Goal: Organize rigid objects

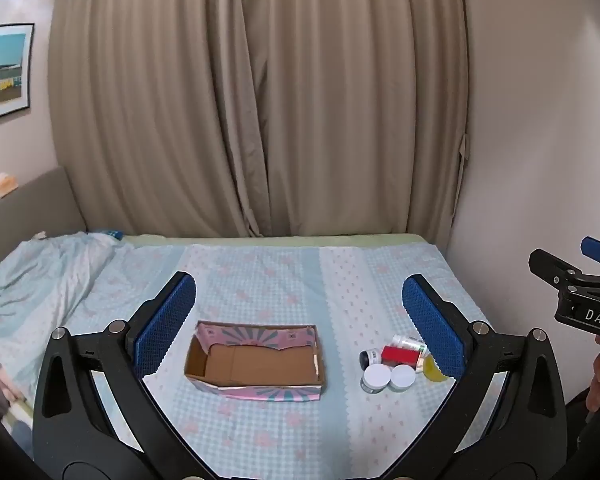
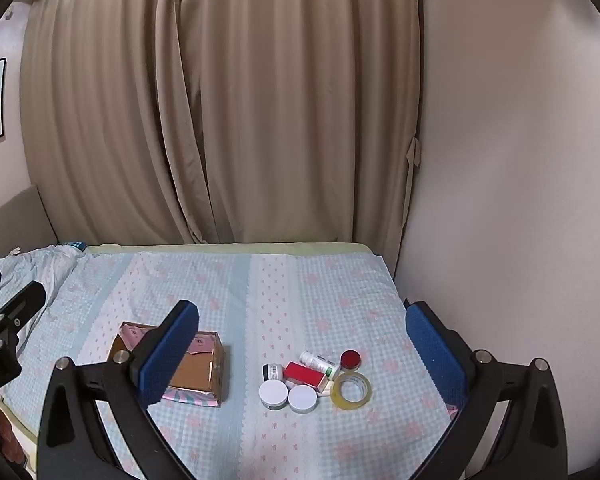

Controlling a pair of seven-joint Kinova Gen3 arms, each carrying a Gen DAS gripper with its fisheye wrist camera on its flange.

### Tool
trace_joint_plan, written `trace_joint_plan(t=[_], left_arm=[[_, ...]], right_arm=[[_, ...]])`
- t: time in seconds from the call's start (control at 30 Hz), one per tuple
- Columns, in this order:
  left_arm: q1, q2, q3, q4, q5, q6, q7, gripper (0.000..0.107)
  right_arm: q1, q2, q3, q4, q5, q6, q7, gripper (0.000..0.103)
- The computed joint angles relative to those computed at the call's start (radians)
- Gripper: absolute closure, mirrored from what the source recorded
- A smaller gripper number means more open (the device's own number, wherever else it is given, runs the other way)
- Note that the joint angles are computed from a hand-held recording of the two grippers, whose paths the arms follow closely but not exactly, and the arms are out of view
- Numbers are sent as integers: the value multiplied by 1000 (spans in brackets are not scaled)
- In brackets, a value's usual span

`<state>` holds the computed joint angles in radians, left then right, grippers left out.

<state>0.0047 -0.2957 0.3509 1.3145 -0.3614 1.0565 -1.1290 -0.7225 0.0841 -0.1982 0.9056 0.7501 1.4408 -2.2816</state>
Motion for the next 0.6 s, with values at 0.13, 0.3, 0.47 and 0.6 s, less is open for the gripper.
trace_joint_plan(t=[0.13, 0.3, 0.47, 0.6], left_arm=[[-15, -10, 8, 11, -12, -13, 19, 5], [-34, 2, 36, 3, -44, -7, 34, 5], [-30, 11, 54, 9, -79, -10, 62, 5], [-22, 9, 49, 22, -91, -26, 69, 5]], right_arm=[[27, -13, 0, 32, -20, -34, -10, 0], [35, -5, 3, 40, -11, -52, -11, 0], [43, 12, 16, 31, -15, -67, 5, 0], [39, 3, 17, 54, -11, -78, -10, 0]])
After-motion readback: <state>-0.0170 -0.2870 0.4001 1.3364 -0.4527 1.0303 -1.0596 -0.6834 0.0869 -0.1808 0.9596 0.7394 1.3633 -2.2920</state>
